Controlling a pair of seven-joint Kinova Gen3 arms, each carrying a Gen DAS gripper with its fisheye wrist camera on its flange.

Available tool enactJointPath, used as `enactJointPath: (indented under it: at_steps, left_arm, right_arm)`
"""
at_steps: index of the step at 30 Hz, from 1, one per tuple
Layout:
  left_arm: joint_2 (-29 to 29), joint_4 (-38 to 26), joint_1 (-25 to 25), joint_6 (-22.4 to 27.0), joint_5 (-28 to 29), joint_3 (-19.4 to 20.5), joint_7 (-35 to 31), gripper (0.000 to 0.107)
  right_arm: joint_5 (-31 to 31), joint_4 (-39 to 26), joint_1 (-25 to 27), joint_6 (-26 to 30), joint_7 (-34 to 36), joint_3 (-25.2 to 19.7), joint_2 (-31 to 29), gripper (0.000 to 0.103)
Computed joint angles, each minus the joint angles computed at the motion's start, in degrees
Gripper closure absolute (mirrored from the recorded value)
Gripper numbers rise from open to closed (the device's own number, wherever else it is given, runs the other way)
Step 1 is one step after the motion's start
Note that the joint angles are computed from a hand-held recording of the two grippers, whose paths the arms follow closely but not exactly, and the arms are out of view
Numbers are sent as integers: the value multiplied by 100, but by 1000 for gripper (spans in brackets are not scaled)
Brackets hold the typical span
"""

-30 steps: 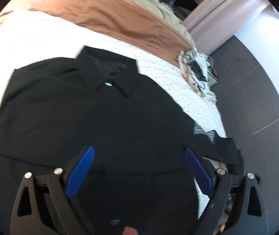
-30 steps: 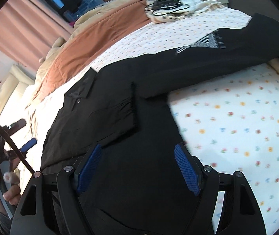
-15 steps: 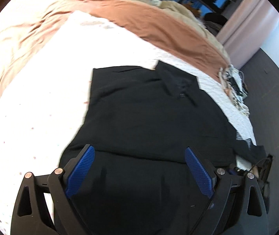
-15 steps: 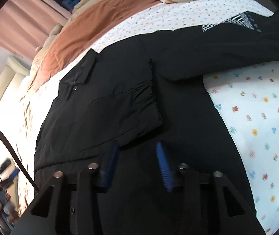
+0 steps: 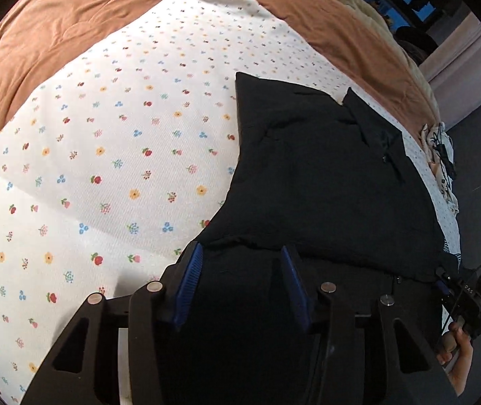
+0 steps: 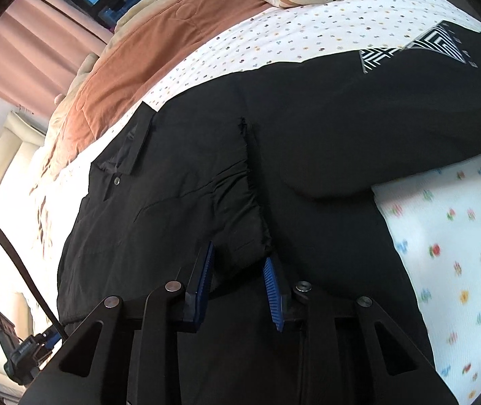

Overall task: Fold large clothes
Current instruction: 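Move the right tool to the other sleeve with the printed logo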

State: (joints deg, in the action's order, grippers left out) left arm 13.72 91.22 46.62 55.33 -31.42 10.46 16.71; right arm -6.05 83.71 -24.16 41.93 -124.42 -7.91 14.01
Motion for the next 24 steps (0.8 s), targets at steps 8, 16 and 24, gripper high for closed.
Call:
enactJointPath:
  at_steps: [8,16,24]
  left_arm:
    - [101,-320,8,227,10,112,-267,58]
    - [145,-816,424,580,-374,-25,-68,36]
    - [471,-1575,710,851,-611,-69,-346,36]
  right_arm:
    - [395,77,-131,110,-59,61,-356,22]
    - [292,895,345,-116,46,103,-1265,22]
    - [435,1581,996,-281,-152,255,-2069,22]
